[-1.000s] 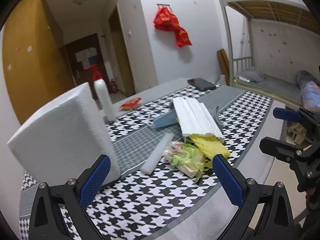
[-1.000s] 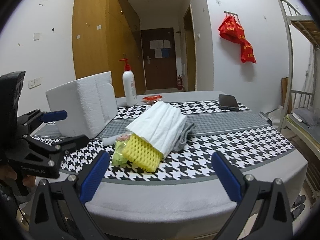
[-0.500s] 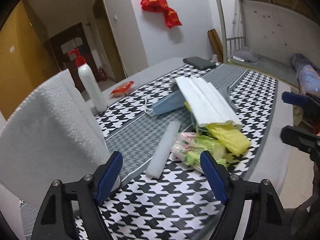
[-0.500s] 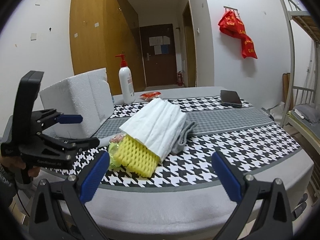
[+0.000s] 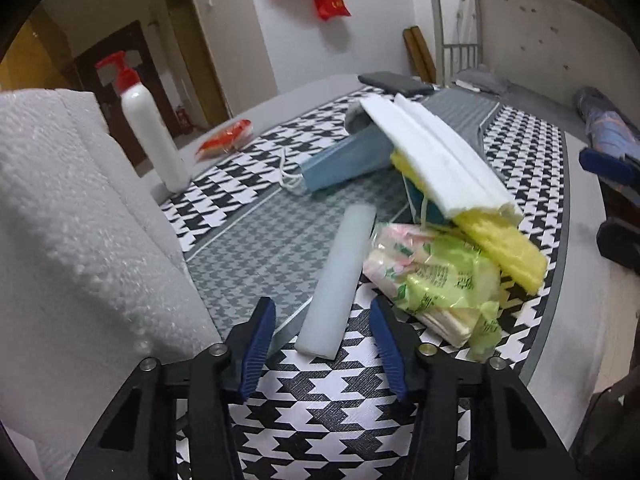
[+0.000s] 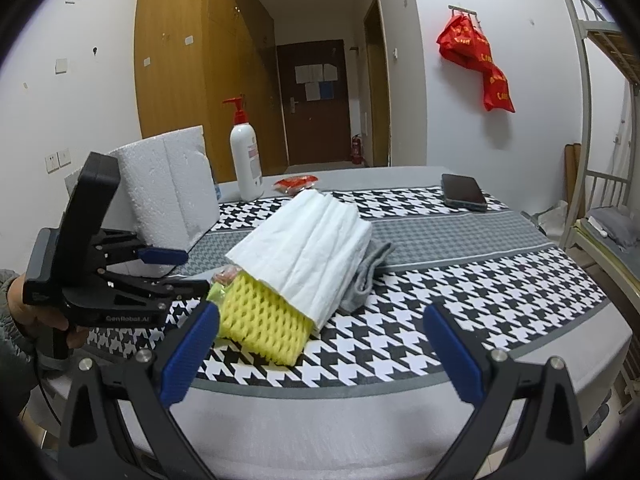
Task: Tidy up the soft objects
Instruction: 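Reach the left gripper to the white foam stick and close on it, then grasp the folded white towel with the right gripper while the left gripper holds the foam stick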
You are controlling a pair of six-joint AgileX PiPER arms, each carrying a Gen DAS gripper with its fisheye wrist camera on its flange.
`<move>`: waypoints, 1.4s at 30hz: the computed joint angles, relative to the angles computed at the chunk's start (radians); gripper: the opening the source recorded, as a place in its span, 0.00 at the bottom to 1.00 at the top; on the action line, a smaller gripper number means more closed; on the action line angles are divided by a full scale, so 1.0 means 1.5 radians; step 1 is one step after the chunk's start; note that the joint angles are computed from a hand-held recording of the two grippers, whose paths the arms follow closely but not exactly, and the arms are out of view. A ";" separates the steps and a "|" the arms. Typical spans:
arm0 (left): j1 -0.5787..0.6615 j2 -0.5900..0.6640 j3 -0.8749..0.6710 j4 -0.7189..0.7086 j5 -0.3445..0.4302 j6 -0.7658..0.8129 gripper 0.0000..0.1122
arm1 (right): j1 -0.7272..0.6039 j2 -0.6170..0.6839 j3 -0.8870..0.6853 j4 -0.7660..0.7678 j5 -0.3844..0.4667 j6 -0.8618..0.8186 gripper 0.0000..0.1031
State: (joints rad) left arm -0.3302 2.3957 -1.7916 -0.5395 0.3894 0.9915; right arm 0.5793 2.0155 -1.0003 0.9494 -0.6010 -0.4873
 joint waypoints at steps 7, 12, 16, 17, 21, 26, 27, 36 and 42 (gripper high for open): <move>0.007 0.012 -0.029 -0.026 0.047 0.036 0.28 | 0.001 0.016 -0.033 0.030 0.019 -0.047 0.99; 0.016 0.023 -0.052 -0.043 0.078 0.053 0.23 | 0.001 0.029 -0.059 0.070 0.035 -0.096 0.99; 0.028 0.035 -0.077 -0.056 0.101 0.041 0.18 | 0.006 0.033 -0.070 0.097 0.039 -0.133 0.99; 0.028 0.033 -0.072 -0.060 0.097 0.048 0.17 | 0.009 0.034 -0.073 0.103 0.037 -0.140 0.99; 0.037 0.015 -0.041 -0.121 0.090 0.098 0.12 | 0.008 0.034 -0.078 0.104 0.045 -0.148 0.99; 0.050 -0.008 0.004 -0.212 0.086 0.183 0.12 | 0.010 0.034 -0.096 0.146 0.053 -0.201 0.99; 0.052 -0.014 0.015 -0.236 0.081 0.205 0.12 | 0.010 0.033 -0.101 0.159 0.052 -0.216 0.99; 0.065 -0.016 0.024 -0.303 0.080 0.244 0.12 | -0.008 0.075 -0.238 0.394 0.081 -0.471 0.99; 0.069 -0.023 0.041 -0.335 0.075 0.274 0.12 | -0.025 0.112 -0.322 0.524 0.101 -0.617 0.99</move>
